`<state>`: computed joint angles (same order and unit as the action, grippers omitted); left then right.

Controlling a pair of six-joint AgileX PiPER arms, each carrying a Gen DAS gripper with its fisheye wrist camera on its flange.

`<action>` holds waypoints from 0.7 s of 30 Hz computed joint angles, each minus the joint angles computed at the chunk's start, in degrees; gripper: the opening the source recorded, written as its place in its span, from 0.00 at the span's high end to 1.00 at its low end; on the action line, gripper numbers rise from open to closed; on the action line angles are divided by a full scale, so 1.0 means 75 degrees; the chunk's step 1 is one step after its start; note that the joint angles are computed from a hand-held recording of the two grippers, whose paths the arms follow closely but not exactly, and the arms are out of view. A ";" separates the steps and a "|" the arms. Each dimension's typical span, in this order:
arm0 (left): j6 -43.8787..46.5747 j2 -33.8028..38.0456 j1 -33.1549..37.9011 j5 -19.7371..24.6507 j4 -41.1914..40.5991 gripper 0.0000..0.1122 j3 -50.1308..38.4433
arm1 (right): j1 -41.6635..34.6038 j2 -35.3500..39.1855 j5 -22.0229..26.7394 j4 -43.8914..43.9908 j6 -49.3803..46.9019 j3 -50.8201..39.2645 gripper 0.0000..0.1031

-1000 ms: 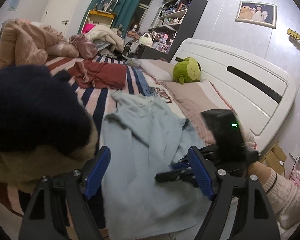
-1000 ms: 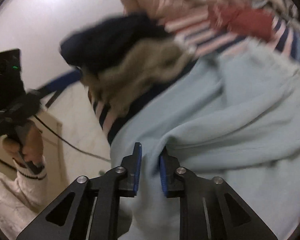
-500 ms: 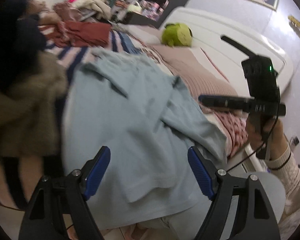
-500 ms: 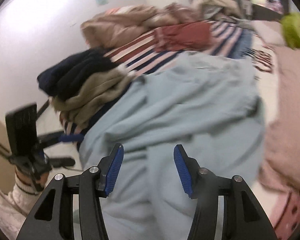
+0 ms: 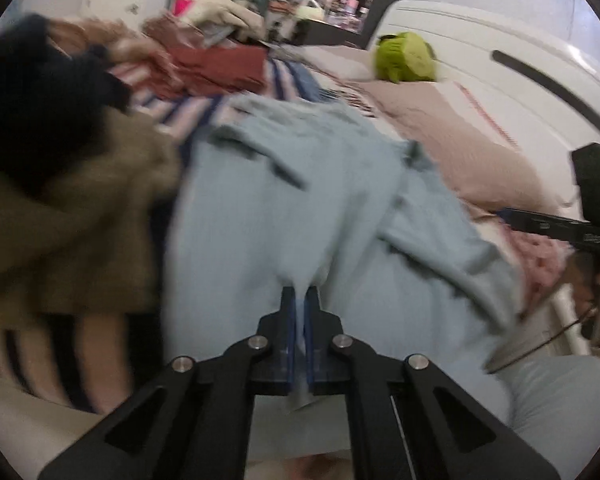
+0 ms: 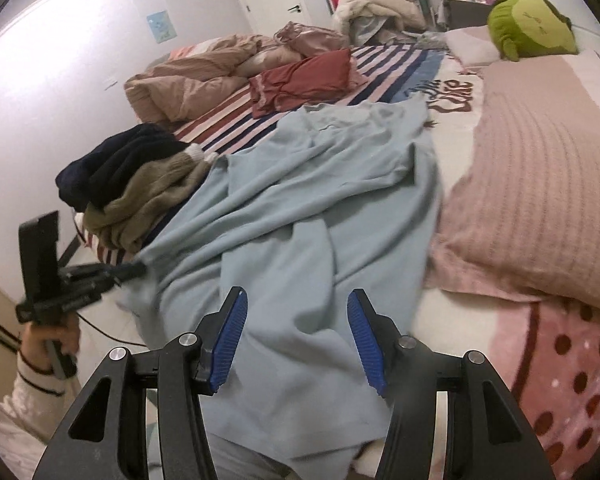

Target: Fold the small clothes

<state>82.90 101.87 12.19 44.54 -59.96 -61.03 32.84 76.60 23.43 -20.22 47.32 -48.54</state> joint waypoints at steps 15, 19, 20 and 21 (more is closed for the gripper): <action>0.0286 0.0478 0.0625 0.1754 -0.0058 0.43 -0.0951 | 0.0027 0.1338 0.1729 -0.2443 0.1148 -0.1545 0.54; 0.0247 0.0663 0.0123 0.1786 -0.0324 0.43 -0.1336 | -0.0471 0.2466 0.2090 -0.2853 0.0597 -0.2735 0.54; 0.0242 0.0737 -0.0004 0.1702 -0.0370 0.43 -0.1428 | -0.0617 0.2787 0.2185 -0.2923 0.0406 -0.3052 0.54; 0.0161 0.0766 -0.0131 0.1598 -0.0361 0.43 -0.1478 | -0.0741 0.3228 0.2418 -0.2977 0.0108 -0.3513 0.54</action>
<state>84.10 107.61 11.21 56.52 -62.67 -72.12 27.28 100.81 41.56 -42.54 48.13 -74.89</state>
